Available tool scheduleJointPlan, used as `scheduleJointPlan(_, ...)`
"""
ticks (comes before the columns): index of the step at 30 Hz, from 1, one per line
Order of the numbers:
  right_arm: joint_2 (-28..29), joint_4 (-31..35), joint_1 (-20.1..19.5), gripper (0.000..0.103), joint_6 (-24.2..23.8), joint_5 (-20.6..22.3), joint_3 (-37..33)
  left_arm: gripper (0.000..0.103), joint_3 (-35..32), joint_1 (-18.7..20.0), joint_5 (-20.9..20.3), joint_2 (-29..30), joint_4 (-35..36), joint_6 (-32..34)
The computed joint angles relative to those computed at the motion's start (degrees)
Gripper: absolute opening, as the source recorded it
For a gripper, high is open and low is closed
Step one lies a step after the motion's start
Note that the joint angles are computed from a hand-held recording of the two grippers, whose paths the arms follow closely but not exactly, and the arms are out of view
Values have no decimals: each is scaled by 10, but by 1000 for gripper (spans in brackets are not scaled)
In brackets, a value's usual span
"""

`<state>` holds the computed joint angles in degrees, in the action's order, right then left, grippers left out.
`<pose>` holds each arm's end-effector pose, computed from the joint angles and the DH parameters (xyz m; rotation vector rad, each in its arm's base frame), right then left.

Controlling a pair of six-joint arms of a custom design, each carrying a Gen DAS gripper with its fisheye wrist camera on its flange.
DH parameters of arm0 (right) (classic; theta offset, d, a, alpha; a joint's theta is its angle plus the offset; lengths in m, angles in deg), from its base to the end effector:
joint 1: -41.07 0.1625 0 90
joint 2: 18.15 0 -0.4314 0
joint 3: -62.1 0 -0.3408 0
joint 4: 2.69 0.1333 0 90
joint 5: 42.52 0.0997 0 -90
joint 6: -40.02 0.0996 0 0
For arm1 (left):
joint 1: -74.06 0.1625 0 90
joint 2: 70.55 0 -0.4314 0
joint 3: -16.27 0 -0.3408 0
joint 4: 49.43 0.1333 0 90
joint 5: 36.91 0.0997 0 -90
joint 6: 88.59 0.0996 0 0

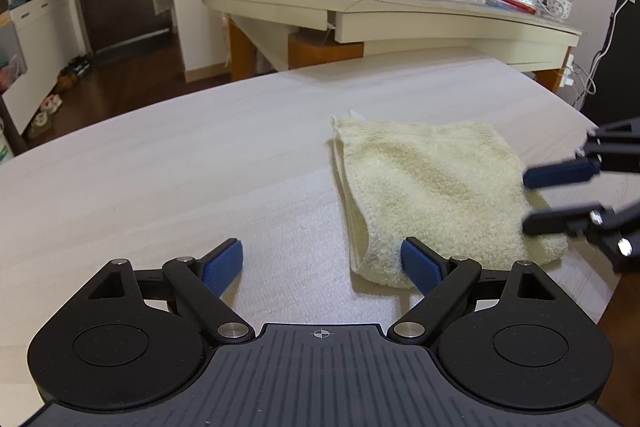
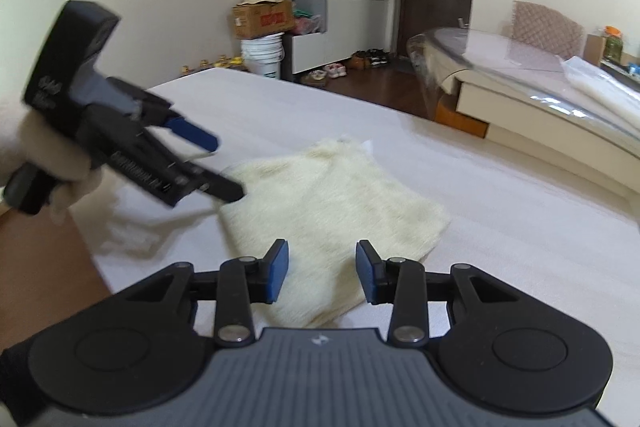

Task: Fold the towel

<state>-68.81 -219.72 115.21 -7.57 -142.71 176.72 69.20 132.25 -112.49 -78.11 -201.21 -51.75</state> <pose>-0.0406 -0.5661 0.2344 0.4882 -2.1603 1.0506 -0.2820 -0.7546 -0.0876 1.5655 2.3851 -0.3951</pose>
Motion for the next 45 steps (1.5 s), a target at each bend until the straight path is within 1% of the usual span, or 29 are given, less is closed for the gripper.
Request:
scheduleJointPlan(4,8,31,3,41,-2,-21,-25,91,-1,0,0,0,1,-4)
scheduleJointPlan(7,5,47,3,41,2,-21,-31,91,3,-1,-2,-2,-5,-4)
scheduleJointPlan(10,1,20,-2,41,13,-4,-27,91,-4,-4,-12,0,-8,7)
scheduleJointPlan(12,0,8,-4,41,26,-7,-30,91,-25,-6,-20,9,0,13)
scheduleJointPlan(16,5,-1,-5,40,36,-30,-44,90,-107,-12,-31,50,38,30)
scheduleJointPlan(20,13,-16,-7,40,37,-49,-57,90,-214,-17,-39,106,91,40)
scheduleJointPlan(22,17,-14,-8,40,32,-59,-65,90,-264,-19,-32,134,114,52)
scheduleJointPlan(23,22,-14,-8,40,24,-71,-72,90,-299,-20,-25,153,131,62)
scheduleJointPlan(24,25,-11,-9,41,19,-77,-78,90,-315,-21,-20,162,137,67)
scheduleJointPlan(27,24,2,-15,45,22,-69,-86,90,-370,-19,-3,191,161,78)
scheduleJointPlan(30,17,14,-26,45,27,-45,-90,90,-369,-12,-5,189,164,67)
scheduleJointPlan(33,13,39,-30,46,25,-40,-102,90,-350,-7,-9,179,152,50)
scheduleJointPlan(36,12,70,-31,46,7,-39,-120,90,-307,-6,-6,163,117,37)
scheduleJointPlan(38,10,91,-33,48,-2,-34,-132,90,-265,-9,2,148,80,34)
scheduleJointPlan(39,9,106,-35,48,-8,-29,-139,90,-255,-10,5,144,71,33)
scheduleJointPlan(43,2,157,-44,48,-36,1,-160,90,-177,-15,27,116,-3,21)
scheduleJointPlan(45,3,172,-48,51,-45,13,-172,90,-153,-17,36,109,-26,19)
